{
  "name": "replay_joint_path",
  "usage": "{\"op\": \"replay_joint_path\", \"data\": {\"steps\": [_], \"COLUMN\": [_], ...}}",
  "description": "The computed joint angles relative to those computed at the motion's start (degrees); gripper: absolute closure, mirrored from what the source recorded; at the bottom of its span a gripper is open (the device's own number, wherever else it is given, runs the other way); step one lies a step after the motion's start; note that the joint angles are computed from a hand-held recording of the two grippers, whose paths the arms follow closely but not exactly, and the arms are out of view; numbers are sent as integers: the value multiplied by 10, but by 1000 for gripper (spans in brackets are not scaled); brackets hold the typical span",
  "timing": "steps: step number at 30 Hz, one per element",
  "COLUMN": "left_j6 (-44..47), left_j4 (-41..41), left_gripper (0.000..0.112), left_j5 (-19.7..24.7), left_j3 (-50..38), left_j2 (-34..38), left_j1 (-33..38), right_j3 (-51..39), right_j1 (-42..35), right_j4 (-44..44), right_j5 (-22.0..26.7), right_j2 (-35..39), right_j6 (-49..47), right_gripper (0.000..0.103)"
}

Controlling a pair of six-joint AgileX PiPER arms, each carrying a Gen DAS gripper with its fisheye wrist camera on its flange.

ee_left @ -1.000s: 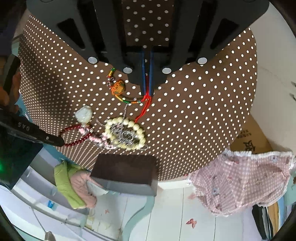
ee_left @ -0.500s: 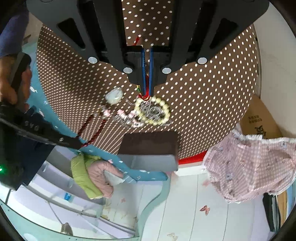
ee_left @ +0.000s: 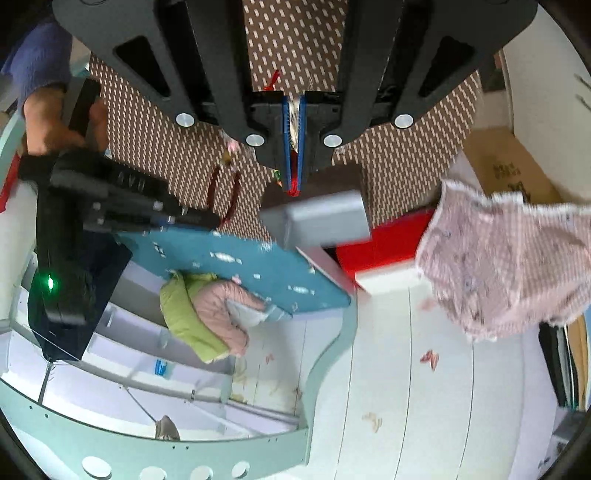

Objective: Organize jewelry
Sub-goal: 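Carry both bracelets into the grey box and open both tools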

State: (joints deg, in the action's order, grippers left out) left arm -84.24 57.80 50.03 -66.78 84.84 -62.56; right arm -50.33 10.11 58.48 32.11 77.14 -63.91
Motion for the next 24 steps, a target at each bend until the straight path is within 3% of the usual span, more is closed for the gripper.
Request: {"op": "replay_joint_path", "data": {"steps": [7,12,17,19,24], "left_j6": [167,252,368,410,423], "left_j4": [-76,-148,-296,-358,-379], "left_gripper": [109,109,109,109,109], "left_j5": [-50,-116,-159,-145,-127], "left_j3": [-121,-179,-228,-258,-284], "left_j2": [62,118,199,242,300], "left_j1": [121,202,281,305,317], "right_j3": [-68,-128,-172,-182,-206], "right_j1": [39,62,78,84,96], "right_j4": [-11,-47,-103,-132,-185], "right_j5": [-40,-73,-86,-88,-85], "right_j2": [48,104,151,168,216], "right_j6": [36,91,152,180,231], "right_gripper": [96,96,96,96,96]}}
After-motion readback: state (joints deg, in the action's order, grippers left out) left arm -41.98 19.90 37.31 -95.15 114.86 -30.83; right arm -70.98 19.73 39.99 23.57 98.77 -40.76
